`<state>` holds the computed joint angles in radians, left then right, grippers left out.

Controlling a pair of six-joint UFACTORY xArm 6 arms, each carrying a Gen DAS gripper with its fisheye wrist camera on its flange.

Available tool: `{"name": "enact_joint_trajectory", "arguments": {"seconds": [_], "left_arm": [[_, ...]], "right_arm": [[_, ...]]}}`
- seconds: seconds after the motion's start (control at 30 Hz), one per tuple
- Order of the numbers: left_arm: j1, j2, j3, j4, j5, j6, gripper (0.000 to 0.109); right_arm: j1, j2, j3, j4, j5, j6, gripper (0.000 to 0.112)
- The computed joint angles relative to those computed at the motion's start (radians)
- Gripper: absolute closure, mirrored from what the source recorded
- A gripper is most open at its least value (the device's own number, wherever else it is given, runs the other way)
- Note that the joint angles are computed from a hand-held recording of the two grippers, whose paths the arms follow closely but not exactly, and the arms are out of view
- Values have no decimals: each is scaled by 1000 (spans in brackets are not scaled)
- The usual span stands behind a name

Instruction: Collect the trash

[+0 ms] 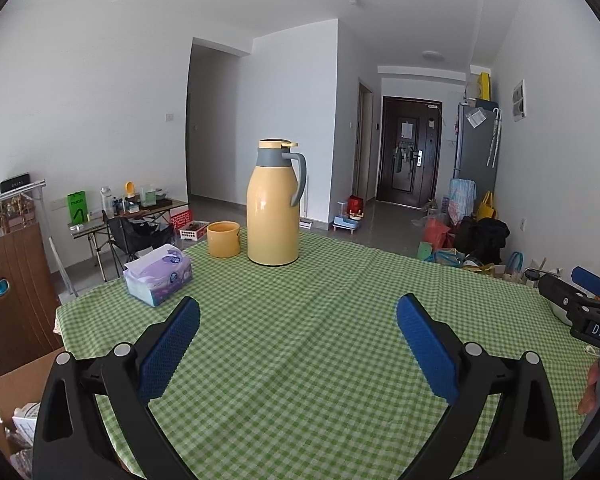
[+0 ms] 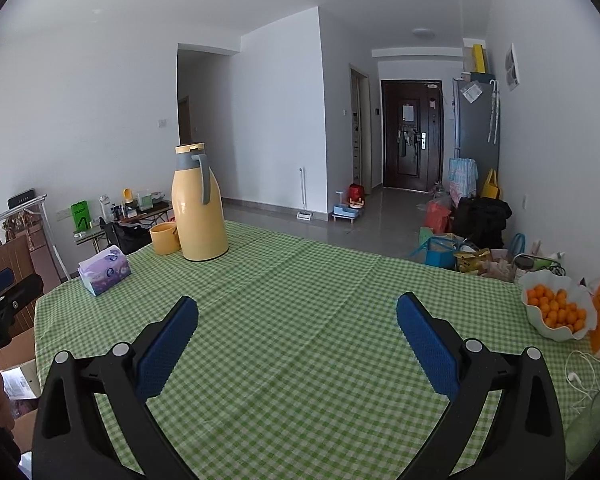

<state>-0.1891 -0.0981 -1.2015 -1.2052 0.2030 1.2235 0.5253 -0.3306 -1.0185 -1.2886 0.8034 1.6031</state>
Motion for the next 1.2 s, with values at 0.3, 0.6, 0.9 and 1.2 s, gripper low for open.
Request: {"name": "enact_joint_trajectory", "arguments": {"seconds": [0.3,0.6,0.9,1.2], "left_arm": [[33,-79,59,-55,33,69,13],[154,-289,229,-167,149,195,13],[345,-532,460,-230,308,302,13],[635,-739,656,-244,542,369,13]], "right_arm": [[47,-39,24,-1,45,-30,17],[252,-79,47,-23,259,-30,17],[558,-23,32,-68,569,91,17],[747,70,-1,-14,706,230,17]]}}
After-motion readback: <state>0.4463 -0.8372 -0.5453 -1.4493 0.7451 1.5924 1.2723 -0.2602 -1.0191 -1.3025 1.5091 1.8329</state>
